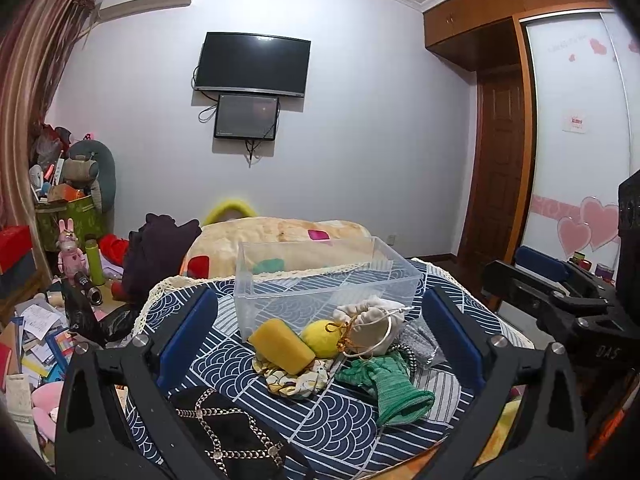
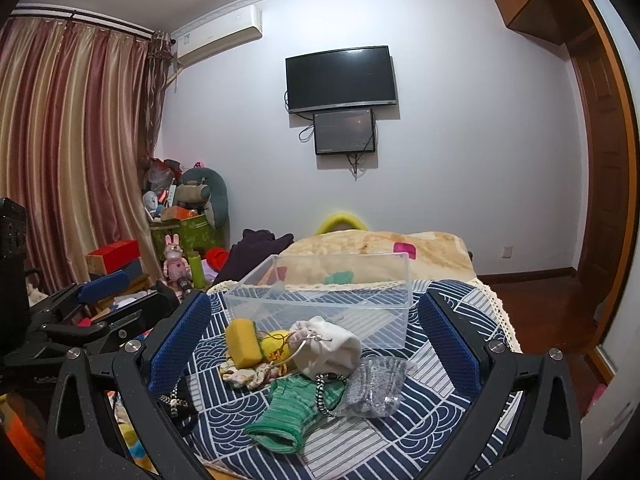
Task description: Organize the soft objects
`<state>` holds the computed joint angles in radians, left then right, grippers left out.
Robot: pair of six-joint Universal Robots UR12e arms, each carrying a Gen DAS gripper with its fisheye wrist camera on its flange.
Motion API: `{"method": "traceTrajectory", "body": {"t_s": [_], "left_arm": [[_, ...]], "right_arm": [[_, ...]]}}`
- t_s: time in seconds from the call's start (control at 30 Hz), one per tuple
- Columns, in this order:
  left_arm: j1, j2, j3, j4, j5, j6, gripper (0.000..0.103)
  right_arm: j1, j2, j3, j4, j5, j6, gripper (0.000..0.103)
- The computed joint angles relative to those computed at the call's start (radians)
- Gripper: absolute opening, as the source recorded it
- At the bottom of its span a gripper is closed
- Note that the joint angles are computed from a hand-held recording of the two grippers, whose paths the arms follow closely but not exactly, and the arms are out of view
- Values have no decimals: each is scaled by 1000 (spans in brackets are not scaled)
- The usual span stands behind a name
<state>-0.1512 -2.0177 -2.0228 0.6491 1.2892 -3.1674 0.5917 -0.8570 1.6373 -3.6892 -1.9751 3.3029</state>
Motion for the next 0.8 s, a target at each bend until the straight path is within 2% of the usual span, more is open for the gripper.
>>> {"method": "traceTrajectory", "body": {"t_s": [0.3,0.4,0.47,0.53,0.63,0.8], "left_arm": [[-1,2,1,-30,6,7,103],[-5,1,0,-30,18,16,95],[-8,2,1,-51,30,27,83],[-5,4,0,-67,38,31,82],[1,4,-7,-87,54,29,80],[27,2,-19,-175,62,16,79]], "right_arm": [[-2,5,-1,11,9,9,103],[-3,5,0,12,8,14,102],[-6,3,4,15,12,23,99],[-12,-2,10,30,25,43,90],[-18,-6,17,63,36,65,84],[-27,-8,25,151,72,107,68]]}}
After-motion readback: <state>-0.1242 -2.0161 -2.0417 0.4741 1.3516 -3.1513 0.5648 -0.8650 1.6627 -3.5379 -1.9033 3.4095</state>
